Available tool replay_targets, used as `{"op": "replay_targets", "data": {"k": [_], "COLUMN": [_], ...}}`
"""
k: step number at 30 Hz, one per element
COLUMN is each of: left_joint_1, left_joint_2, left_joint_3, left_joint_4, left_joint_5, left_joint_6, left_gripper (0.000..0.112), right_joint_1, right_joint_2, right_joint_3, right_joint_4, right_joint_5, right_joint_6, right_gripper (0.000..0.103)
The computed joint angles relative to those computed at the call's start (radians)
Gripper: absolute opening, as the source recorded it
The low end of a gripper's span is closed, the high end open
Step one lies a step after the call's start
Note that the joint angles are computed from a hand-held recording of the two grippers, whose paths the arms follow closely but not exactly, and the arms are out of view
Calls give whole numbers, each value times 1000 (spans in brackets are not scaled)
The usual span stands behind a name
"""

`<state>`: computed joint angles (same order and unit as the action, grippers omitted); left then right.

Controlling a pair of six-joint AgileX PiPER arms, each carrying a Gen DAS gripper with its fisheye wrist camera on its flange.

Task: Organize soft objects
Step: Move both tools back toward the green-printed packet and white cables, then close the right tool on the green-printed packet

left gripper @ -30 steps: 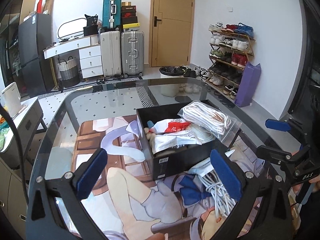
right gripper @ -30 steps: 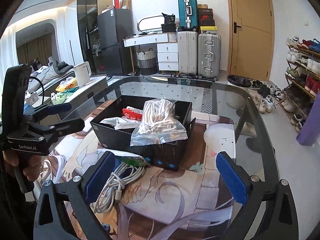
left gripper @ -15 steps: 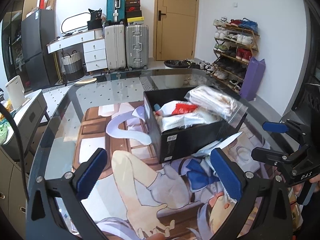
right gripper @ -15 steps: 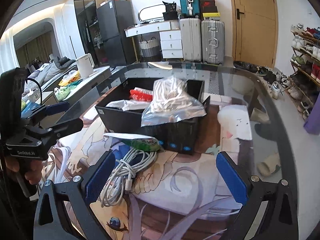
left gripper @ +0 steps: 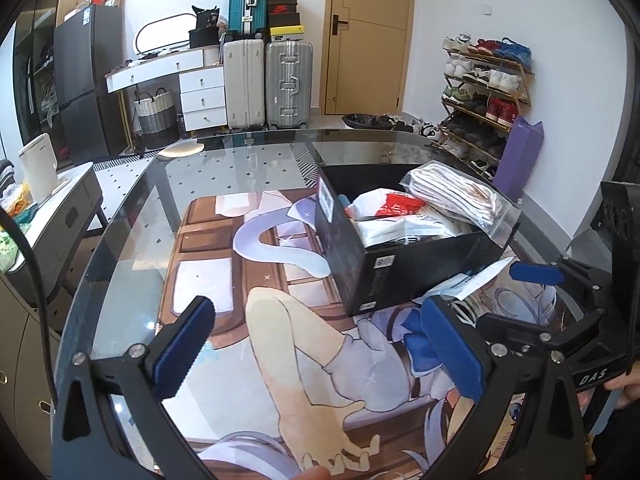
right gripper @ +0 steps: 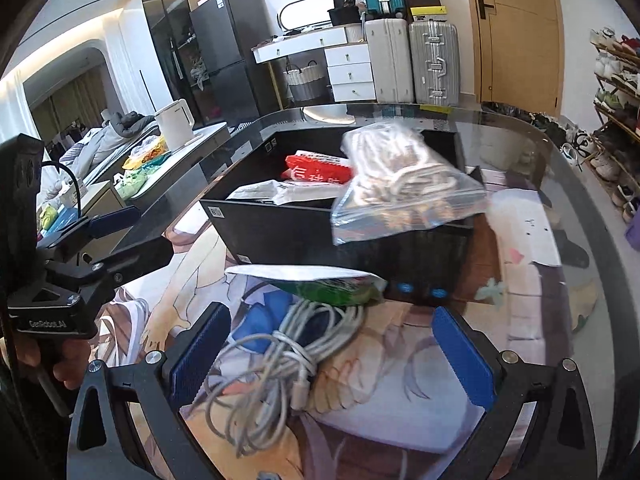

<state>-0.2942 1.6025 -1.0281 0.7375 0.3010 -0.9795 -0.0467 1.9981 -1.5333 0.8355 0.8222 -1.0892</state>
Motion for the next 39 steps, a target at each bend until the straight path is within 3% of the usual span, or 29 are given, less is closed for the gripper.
{"op": "replay_targets", "data": {"k": [7, 13, 15, 17, 24, 26, 33, 35, 39], "left_joint_1": [22, 45, 46, 43, 29, 30, 21, 19, 24], "left_joint_2": [-3, -2, 2, 3, 1, 3, 7, 6, 3], "left_joint_3": [3, 5, 3, 2, 3, 1, -3, -3, -2], "left_joint_4": [-17, -53, -60, -62, -52, -63, -68, -67, -71], "left_joint_5": [-6, -15, -16, -14, -11, -9, -5, -4, -3], "left_joint_6": [11, 40, 48, 50, 47, 58, 67, 69, 73], "left_gripper": [103, 103, 103, 103, 103, 103, 103, 103, 103], "right_joint_1": [74, 105, 114, 118, 85, 77, 60, 65, 90], "right_joint_2": [61, 63, 55, 45, 36, 28, 23, 15, -8], "right_joint_3": [-82, -68, -51, -36, -26, -12, -9, -1, 33], "right_joint_4": [-85, -97, -98, -109, -59, -49, -55, -66, -71], "right_joint_5": [-26, -96, -119, -139, -112, -116, -104, -115, -152], "right_joint_6": [147, 173, 173, 184, 131, 112, 114, 122, 120], "right_gripper": [102, 102, 98, 81, 65, 53, 55, 72, 76]}}
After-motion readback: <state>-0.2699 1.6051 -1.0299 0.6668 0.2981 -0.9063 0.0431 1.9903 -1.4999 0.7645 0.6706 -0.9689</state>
